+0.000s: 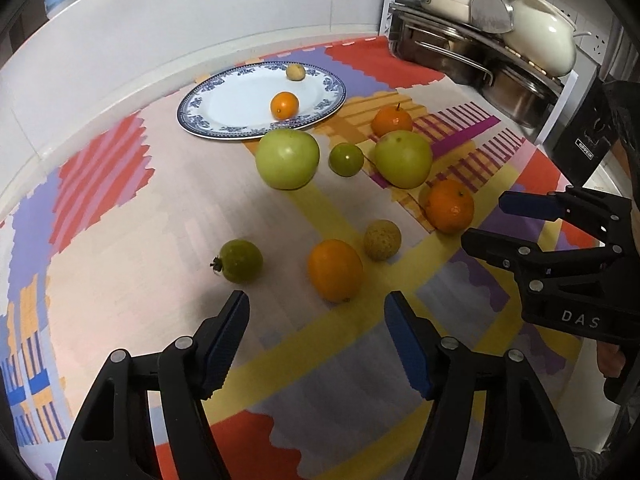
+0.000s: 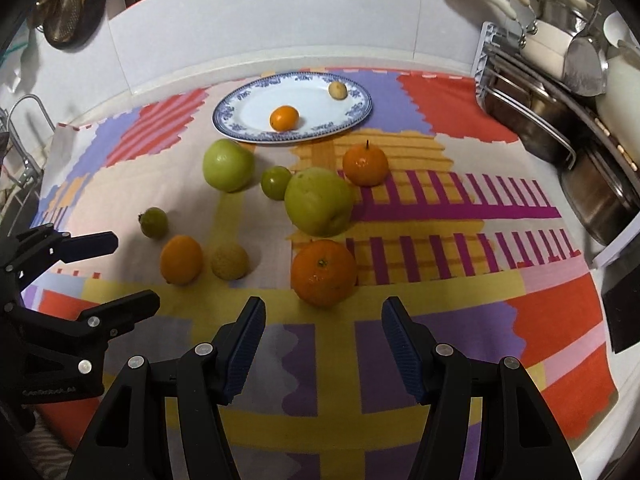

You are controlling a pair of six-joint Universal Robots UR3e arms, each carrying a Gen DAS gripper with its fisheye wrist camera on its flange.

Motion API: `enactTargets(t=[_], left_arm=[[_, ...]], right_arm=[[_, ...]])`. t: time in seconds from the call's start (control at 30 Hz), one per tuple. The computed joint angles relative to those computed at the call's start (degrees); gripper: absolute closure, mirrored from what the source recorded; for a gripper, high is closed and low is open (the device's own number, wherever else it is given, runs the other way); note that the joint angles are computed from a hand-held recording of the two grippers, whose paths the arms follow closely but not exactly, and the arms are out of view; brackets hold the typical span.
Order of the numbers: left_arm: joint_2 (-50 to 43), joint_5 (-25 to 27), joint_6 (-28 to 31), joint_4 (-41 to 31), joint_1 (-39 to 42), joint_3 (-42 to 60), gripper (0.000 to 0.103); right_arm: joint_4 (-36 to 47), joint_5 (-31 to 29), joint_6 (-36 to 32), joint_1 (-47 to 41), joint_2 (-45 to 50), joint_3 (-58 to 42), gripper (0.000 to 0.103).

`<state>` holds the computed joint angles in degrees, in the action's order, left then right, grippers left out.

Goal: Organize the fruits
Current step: 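Grasp an orange with the left gripper while the right gripper grasps a large mandarin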

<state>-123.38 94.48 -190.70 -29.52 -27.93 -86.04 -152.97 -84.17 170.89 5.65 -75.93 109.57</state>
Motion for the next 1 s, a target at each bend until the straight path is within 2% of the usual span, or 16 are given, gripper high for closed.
enactTargets(t=[0.23,0.3,0.53,0.77,0.87,1.0], left_arm=[[-2.4,-0.7,1.0,-0.1,0.7,3.1,0.038],[-3.0,-0.8,1.0,-0.4,0.8,3.9,0.043],[-4.8,-2.6,0.8,-1.6,1.5,6.1,0.051],[-4.9,-4.8,0.7,-1.2,2.1,5.8,0.062],[-5.1,-4.7,1.1,-1.4,1.9,6.1,0.069],[-5.2,-4.1,1.1,-1.5,1.6,6.3,0.069]], right_arm=[[1.1,0.2,-0.8,-0.3,3.0,-3.4,0.042],[1.8,1.1,-0.9,-0.7,3.6,-4.2,0.042],[3.0,2.6,-1.3,-1.3,5.9,-6.2,0.051],[2.5,3.1,-1.4,-1.2,7.1,-7.1,0.060],[2.1,3.2,-1.4,-1.3,7.1,-6.9,0.060],[1.9,3.4,-1.0,-1.4,7.0,-6.6,0.061]])
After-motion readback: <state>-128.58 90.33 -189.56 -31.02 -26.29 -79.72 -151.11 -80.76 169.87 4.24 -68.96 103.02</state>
